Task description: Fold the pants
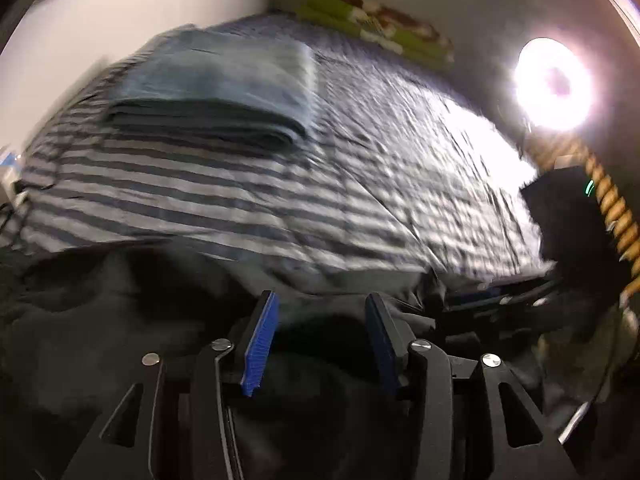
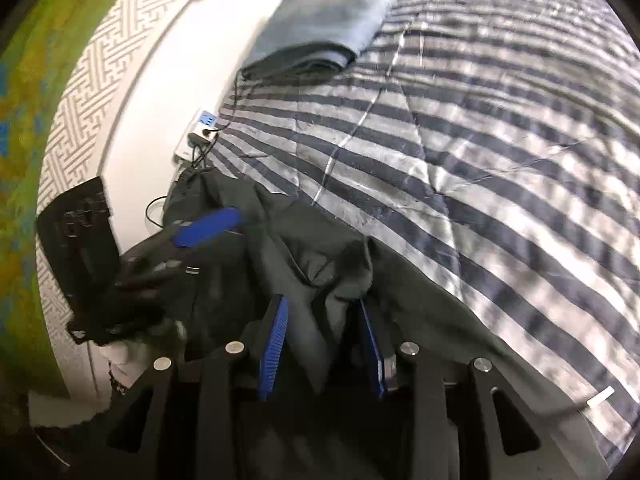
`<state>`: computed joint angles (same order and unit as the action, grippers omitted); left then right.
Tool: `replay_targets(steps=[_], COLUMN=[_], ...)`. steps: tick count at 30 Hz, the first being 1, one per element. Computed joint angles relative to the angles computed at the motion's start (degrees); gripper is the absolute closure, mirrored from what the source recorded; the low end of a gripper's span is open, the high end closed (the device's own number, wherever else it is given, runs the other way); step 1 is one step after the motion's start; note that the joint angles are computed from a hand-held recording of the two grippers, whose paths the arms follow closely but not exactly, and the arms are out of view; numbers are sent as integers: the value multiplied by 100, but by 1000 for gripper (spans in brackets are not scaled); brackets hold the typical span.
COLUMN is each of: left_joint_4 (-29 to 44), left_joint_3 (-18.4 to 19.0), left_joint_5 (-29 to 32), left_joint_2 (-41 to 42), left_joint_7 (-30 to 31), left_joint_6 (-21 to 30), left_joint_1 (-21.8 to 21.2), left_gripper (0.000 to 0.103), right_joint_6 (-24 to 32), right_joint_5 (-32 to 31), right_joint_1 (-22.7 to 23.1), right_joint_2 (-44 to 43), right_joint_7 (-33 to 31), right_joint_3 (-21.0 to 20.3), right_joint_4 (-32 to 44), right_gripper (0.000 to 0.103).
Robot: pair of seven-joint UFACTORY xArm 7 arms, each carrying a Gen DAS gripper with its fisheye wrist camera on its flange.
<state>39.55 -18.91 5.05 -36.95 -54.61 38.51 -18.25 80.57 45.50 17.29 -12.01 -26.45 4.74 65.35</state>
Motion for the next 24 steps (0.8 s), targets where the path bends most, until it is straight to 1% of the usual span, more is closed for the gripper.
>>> replay_targets(steps=[1, 3, 4, 6, 7, 8, 9, 10, 11, 12, 13, 14, 15, 16, 18, 20, 21, 22, 24], left_joint_4=[-106, -372, -499, -629, -646, -681, -698, -611, -529, -476, -434, -400, -386, -378, -353, -343, -321, -308, -293], left_joint_3=[-11, 32, 86, 150, 175, 230, 250, 178, 104, 64, 35, 12, -2, -14, 14, 6, -15, -37, -121], left_joint_5=[65, 146, 137, 114, 95, 36, 14, 102, 190, 250, 296, 340, 365, 407, 449, 494, 529, 581, 713], left_joint_2=[-262, -819, -1022, -1198, -1167, -1115, -1074, -985, -900, -834, -779, -740, -738, -752, -720, -672, -630, -622, -777], left_joint_7=[-142, -373, -443, -573, -601, -629, -626, -593, -572, -562, -570, -601, -635, -665, -672, -726, -780, -844, -1094], left_joint_6=[145, 447, 557, 908, 1086, 1167, 1150, 1241, 1310, 1360, 1398, 1407, 1423, 1426, 1440, 1442, 1451, 1456, 1544], left_joint_1=[112, 318, 388, 569, 631, 657, 657, 690, 713, 723, 729, 743, 737, 740, 742, 767, 800, 837, 948], left_gripper=[52, 52, 52, 53, 54, 59, 59, 59, 58, 57, 56, 56, 56, 56, 56, 56, 56, 56, 56], right_joint_6=[-61, -127, -179, -415, -813, -1253, -1475, -1531, -1587, -1561, -1477, -1557, -1641, -1563, -1299, -885, -667, -586, -891], right_joint_5=[20, -21, 37, 288, 308, 231, 208, 155, -118, -447, -752, -881, -799, -572, -303, 3, 50, -52, -663], right_joint_1=[19, 51, 51, -7, -52, -91, -105, -117, -127, -133, -139, -167, -206, -210, -178, -100, -62, -42, -27], right_joint_2=[16, 0, 11, -67, -135, -162, -117, 12, 112, 221, 326, 276, 147, 51, -133, -377, -374, -426, -507], right_joint_7=[21, -27, -65, -99, -141, -72, 38, 180, 372, 543, 659, 724, 684, 530, 234, -191, -293, -284, 11], right_joint_3=[31, 65, 45, -46, -45, -7, -14, -35, 19, 69, 98, 86, 9, -97, -208, -332, -346, -270, 54], right_joint_4=[-2, 29, 74, 94, 94, 91, 122, 229, 330, 454, 587, 557, 452, 400, 336, 193, 203, 124, -91], right_gripper=[73, 98, 99, 100, 100, 101, 101, 101, 98, 96, 96, 96, 96, 96, 96, 96, 94, 93, 89])
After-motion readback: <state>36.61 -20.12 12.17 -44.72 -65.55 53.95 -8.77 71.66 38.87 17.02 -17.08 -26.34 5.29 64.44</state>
